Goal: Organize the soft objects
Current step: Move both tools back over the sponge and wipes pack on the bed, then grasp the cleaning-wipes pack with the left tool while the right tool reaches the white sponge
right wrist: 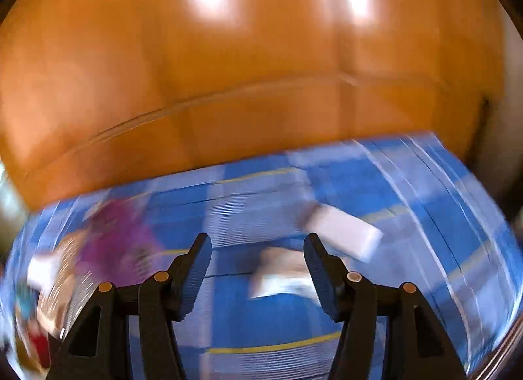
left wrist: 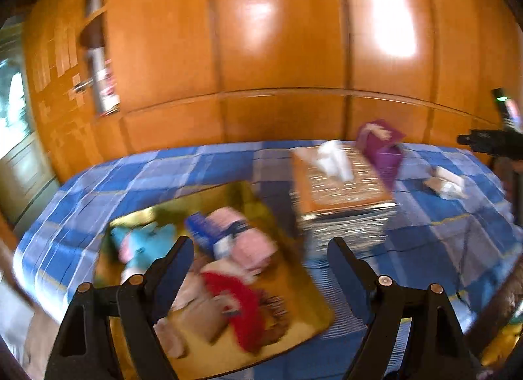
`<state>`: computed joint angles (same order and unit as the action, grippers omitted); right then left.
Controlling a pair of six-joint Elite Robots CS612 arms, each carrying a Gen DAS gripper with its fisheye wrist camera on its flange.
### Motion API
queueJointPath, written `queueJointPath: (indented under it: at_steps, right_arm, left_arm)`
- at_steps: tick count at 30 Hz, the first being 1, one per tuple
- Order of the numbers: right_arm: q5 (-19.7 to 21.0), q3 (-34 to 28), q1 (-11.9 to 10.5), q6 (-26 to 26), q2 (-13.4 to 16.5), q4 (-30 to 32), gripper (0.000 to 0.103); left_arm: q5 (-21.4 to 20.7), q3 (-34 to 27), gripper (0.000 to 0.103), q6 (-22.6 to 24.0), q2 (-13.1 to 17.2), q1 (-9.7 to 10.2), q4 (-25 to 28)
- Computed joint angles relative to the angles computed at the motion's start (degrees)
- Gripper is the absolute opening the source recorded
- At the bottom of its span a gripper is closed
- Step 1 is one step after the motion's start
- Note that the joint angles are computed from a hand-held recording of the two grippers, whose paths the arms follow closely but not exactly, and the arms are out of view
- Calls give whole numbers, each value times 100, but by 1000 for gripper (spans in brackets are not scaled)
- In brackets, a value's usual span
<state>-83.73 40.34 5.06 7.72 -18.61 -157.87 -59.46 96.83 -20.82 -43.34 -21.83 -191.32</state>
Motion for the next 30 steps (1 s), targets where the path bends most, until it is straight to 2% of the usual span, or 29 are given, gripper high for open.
queueJointPath:
  at_steps: [4, 6, 8, 9, 12, 14, 19, 22, 25, 30]
  right_arm:
    - [-478, -515, -247, 1180, 303, 620, 59]
    - [-605, -589, -318, 1548, 395, 689, 59]
    - [-531, -571, -384, 1925, 394, 957, 59]
    - [-259, -532, -445, 2198, 384, 995, 59]
    - [-158, -460, -478, 2344, 352, 1032, 59]
    - [126, -478, -516, 2530, 379, 1006, 59]
    - [328, -335, -558, 2693, 324, 842, 59]
    - [369, -303, -567, 2784, 316, 728, 59]
    - [475, -288, -600, 2945, 322, 705, 59]
    - [827, -255, -663, 3236, 338, 661, 59]
  left_arm:
    - [-516, -313, 84, 679, 89, -66, 57]
    - [-744, -491, 84, 1006, 152, -111, 106]
    - [-1032, -746, 84, 1425, 248, -157, 202]
    - [-1092, -842, 84, 1530, 283, -170, 261]
    - [-1422, -1326, 84, 1782, 458, -225, 732]
    - [-1493, -1691, 84, 1953, 604, -258, 1091]
    - [-1948, -2725, 84, 2261, 1043, -283, 1953]
    - [-1934, -3307, 84, 2694, 1353, -341, 2261]
    - [-2015, -4056, 84, 2940, 1743, -376, 2778]
    - [-2154, -5146, 85, 3455, 2334, -423, 3395]
